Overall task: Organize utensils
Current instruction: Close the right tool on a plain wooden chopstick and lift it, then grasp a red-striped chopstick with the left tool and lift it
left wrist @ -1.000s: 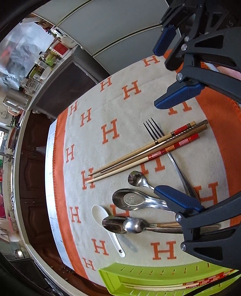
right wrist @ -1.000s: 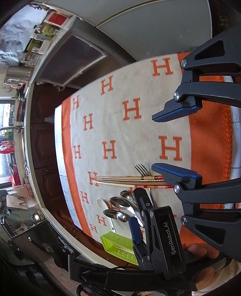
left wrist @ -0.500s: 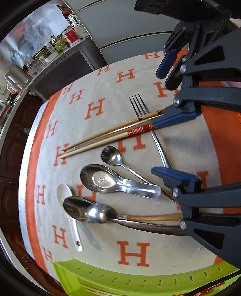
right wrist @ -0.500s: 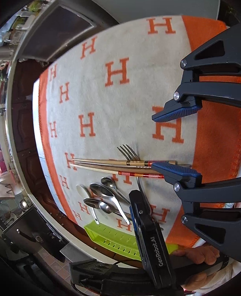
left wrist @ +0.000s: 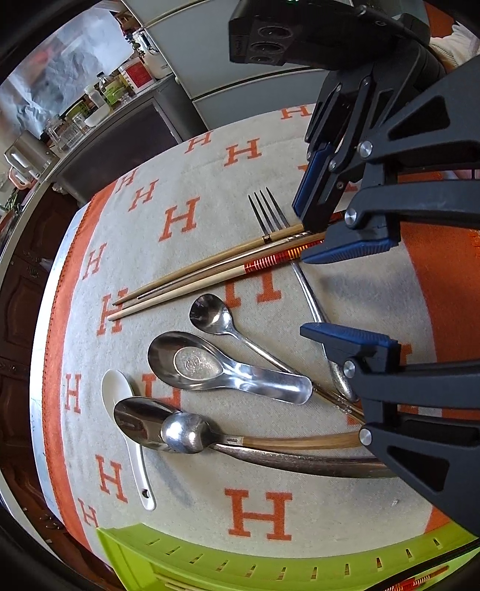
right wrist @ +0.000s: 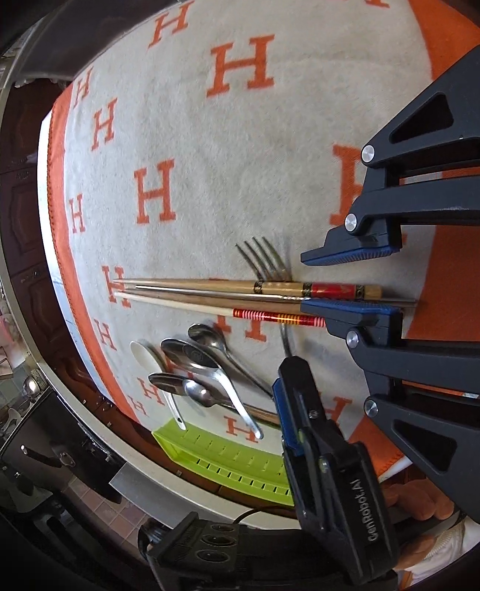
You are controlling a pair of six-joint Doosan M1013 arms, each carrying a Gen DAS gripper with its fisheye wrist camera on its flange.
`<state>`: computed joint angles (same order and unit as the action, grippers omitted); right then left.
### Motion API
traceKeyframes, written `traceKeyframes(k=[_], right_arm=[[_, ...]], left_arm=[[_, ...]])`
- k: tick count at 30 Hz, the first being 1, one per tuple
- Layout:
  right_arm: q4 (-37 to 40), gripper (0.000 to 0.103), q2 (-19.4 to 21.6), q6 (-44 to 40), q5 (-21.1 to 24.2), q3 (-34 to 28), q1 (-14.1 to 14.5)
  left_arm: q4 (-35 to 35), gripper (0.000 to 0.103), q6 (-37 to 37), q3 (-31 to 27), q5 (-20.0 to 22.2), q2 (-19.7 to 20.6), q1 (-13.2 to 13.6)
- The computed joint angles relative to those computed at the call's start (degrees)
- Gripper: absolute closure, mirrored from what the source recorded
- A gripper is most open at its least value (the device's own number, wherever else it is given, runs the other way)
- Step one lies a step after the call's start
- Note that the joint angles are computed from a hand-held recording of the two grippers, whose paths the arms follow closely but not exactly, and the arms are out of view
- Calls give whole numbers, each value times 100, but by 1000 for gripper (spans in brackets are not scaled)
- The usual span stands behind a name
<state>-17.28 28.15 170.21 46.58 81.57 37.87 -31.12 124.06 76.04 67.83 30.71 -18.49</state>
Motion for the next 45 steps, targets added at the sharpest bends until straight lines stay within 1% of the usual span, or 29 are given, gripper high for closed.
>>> traceKeyframes(k=[4,6,7,8,11,13,16,18,23,24,26,31,33,35,38,42,44,45], right_arm=[[251,83,-28,-125,-492,125,-102],[384,86,-18,-224,-616,137,-130],[497,93,-17,-313,-717,156,-149],[562,93,-19,-345,-812,178,-158],[241,96,-15,-29,-721,163,-101],[127,96,-48,144,-744,209,-79],[-170,96,-105,471,-667,267,-25],[-316,96,-172,727,-700,358,1],[-646,96,-304,1258,-756,543,44],[-690,96,-326,1322,-779,572,50],[-765,96,-335,1360,-728,569,64],[-823,96,-369,1394,-686,592,91],[-870,96,-360,1397,-602,565,112],[-921,96,-356,1359,-481,533,144],[-939,96,-357,1373,-473,530,151],[-971,96,-365,1440,-494,554,157],[-998,96,-366,1452,-466,553,167],[-1007,96,-366,1458,-462,555,171]], left_arm=[[-48,72,-51,-64,51,43,-4],[-78,72,-82,-126,132,91,-10],[-95,72,-97,-157,169,117,-16],[-101,72,-120,-190,200,144,-24],[-103,72,-191,-256,250,201,-52],[-108,72,-235,-304,277,240,-80],[-46,72,-290,-334,208,263,-144],[-18,72,-343,-352,184,279,-176],[328,73,-429,-311,-91,225,-304],[438,75,-450,-294,-164,206,-335],[666,77,-458,-228,-356,150,-403],[731,76,-435,-174,-445,106,-403],[784,75,-479,-159,-487,91,-407],[941,74,-567,-137,-578,70,-450],[1349,74,-690,-38,-854,2,-571],[1766,77,-739,118,-1224,-88,-713],[1886,82,-789,182,-1396,-122,-748],[1901,86,-779,212,-1476,-136,-756]])
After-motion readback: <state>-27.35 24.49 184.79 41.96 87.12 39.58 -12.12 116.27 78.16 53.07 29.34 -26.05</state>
